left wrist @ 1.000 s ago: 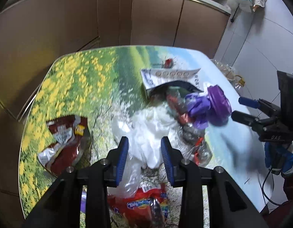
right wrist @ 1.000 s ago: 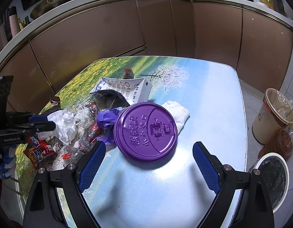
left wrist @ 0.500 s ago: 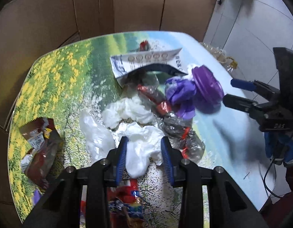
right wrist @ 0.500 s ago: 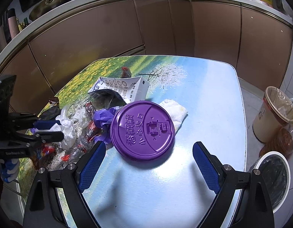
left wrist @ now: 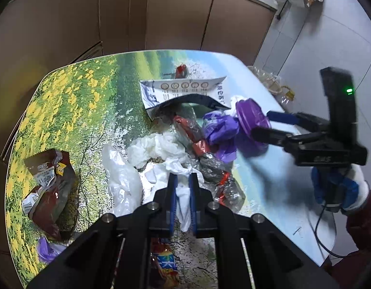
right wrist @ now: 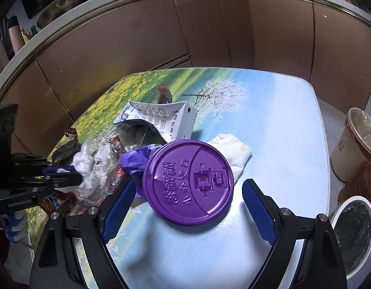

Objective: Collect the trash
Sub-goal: 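Grasp the white plastic bag with the left gripper while the right gripper grasps the purple lid, then carry the white bag and purple lid to the grey bin and release both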

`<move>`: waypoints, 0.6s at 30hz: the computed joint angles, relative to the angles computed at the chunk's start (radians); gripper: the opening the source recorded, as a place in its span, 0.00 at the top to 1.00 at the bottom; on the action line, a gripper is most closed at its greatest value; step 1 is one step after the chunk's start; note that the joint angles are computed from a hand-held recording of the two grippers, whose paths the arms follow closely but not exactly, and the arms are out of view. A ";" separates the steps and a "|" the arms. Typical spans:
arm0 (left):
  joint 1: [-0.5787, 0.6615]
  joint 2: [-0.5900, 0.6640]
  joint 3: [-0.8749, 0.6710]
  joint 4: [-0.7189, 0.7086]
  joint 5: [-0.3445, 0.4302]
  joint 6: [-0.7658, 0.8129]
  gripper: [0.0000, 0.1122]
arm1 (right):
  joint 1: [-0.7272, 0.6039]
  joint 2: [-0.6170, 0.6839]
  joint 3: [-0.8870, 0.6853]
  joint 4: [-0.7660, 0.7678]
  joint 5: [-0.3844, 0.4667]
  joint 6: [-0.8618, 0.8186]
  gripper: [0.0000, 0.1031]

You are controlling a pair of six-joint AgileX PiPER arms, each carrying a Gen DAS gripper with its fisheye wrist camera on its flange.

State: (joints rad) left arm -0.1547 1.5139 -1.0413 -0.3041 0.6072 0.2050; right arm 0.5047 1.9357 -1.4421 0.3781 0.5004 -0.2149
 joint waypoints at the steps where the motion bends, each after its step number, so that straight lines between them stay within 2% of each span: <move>1: 0.006 -0.008 0.003 -0.013 0.000 0.008 0.93 | -0.003 0.010 -0.008 0.015 0.004 -0.003 0.13; 3: 0.020 -0.021 0.007 -0.046 0.001 0.029 0.93 | -0.010 0.022 -0.017 0.043 0.007 -0.016 0.13; 5: 0.023 -0.033 0.010 -0.048 0.000 0.021 0.93 | -0.022 0.030 -0.020 0.091 0.012 -0.050 0.19; 9: 0.022 -0.083 0.030 -0.021 0.001 -0.019 0.93 | -0.025 0.019 -0.001 0.131 0.003 -0.086 0.20; 12: 0.028 -0.130 0.043 -0.011 0.004 -0.045 0.93 | -0.027 -0.033 0.059 0.189 -0.014 -0.148 0.21; 18: -0.009 -0.194 0.013 0.064 0.034 -0.151 0.94 | -0.054 -0.164 0.193 0.404 -0.022 -0.349 0.21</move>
State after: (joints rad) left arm -0.1635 1.3201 -1.0282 -0.2396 0.6410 0.0543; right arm 0.4510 1.7722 -1.2487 0.7824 0.4787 -0.5641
